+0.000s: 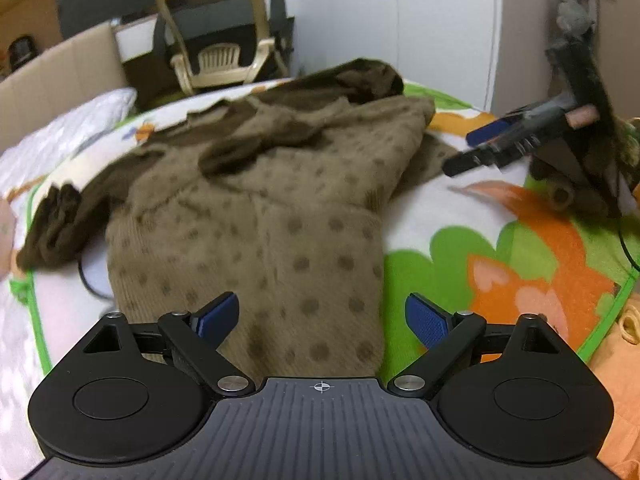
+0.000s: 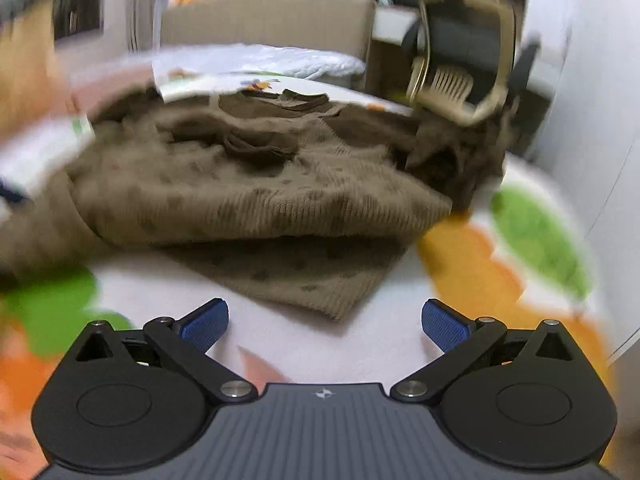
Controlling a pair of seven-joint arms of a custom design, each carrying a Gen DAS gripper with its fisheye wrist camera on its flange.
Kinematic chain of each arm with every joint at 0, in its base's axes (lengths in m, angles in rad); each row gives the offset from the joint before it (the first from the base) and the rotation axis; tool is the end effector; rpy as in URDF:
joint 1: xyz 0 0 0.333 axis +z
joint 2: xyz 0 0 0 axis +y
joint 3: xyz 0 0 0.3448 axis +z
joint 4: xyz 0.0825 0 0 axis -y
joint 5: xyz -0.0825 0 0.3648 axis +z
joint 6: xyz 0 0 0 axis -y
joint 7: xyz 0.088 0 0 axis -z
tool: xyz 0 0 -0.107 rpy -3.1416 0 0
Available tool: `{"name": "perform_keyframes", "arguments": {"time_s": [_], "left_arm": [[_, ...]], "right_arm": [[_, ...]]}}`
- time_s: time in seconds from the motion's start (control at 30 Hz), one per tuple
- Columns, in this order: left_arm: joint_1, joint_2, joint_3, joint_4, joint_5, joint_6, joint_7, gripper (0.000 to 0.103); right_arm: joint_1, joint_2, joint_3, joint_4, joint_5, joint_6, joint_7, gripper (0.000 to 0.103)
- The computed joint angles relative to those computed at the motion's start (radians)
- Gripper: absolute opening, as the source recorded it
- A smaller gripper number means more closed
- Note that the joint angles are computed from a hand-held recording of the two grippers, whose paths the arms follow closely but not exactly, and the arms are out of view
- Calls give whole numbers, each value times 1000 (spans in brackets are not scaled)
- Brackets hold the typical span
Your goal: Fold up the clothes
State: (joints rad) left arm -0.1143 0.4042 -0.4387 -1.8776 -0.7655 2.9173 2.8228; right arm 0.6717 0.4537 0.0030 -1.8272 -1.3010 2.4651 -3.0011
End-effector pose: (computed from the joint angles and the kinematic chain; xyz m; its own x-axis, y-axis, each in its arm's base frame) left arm 0.6023 -0.2809 0.4097 -0.8316 -0.5508 -0.0711 -0.3448 0.6124 -0.7114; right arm 0.5153 0.4140 0.3415 -0.0992 -0.9845 0.1448 -0.6503 -0.0460 -0.7583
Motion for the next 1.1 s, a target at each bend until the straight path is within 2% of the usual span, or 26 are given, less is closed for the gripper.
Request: {"name": "perform_keyframes", "arguments": {"time_s": [0.03,0.13,0.17,0.23,0.3,0.37,0.4,0.43,0.47,0.53,0.57,0.63,0.7,0.77,0.8,0.87,0.93,0.97,1.03,1.07,1.1], "left_arm": [[-9,0,12,-5,8,5,-19,94],[-13,3,17,-10,15,30,-49,94],[-10,8,13,-4,17,32,-55,91],[9,15,-10,1,0,29,-47,84],[17,18,-23,2,-15,36,-43,72],[23,21,-32,-1,-25,50,-36,44],[34,23,-47,-1,-38,67,-16,36],[47,27,-66,-1,-55,87,8,21],[62,29,-85,6,-76,112,24,16],[94,37,-127,24,-118,163,54,16],[135,39,-179,33,-158,189,89,16],[237,47,-306,48,-247,244,186,16],[355,68,-460,58,-328,304,303,17],[437,81,-563,50,-352,332,344,25],[454,73,-576,37,-345,318,332,32],[470,43,-572,6,-336,261,312,58],[469,5,-544,-28,-341,178,315,69],[460,-14,-524,-48,-335,144,316,77],[420,-47,-464,-92,-304,102,306,83],[396,-57,-434,-107,-290,90,295,85],[370,-64,-400,-119,-274,83,276,86]], "right_arm": [[11,15,-2,25,-8,-32,-32,101],[13,57,-13,88,-28,-33,-93,86],[7,67,-17,102,-29,-13,-96,82],[-16,73,-24,113,-18,62,-75,67],[-42,70,-31,108,-5,163,-39,33],[-21,64,-42,103,12,143,-31,17],[-9,61,-46,100,15,121,-33,13],[-1,50,-50,88,10,115,-14,10],[14,32,-55,70,-6,96,15,4],[45,-15,-57,25,-62,37,87,3],[54,-45,-50,-2,-94,9,127,3],[69,-115,-31,-63,-154,-49,214,3],[77,-177,-5,-119,-195,-104,284,3],[78,-228,29,-167,-216,-141,319,3],[75,-243,46,-184,-216,-152,321,3],[67,-272,82,-215,-214,-174,325,3],[56,-271,114,-233,-192,-203,291,4],[50,-269,130,-242,-181,-218,275,9],[37,-250,150,-238,-144,-236,223,33],[35,-236,155,-233,-126,-246,191,53],[35,-222,159,-227,-108,-256,158,62]]}}
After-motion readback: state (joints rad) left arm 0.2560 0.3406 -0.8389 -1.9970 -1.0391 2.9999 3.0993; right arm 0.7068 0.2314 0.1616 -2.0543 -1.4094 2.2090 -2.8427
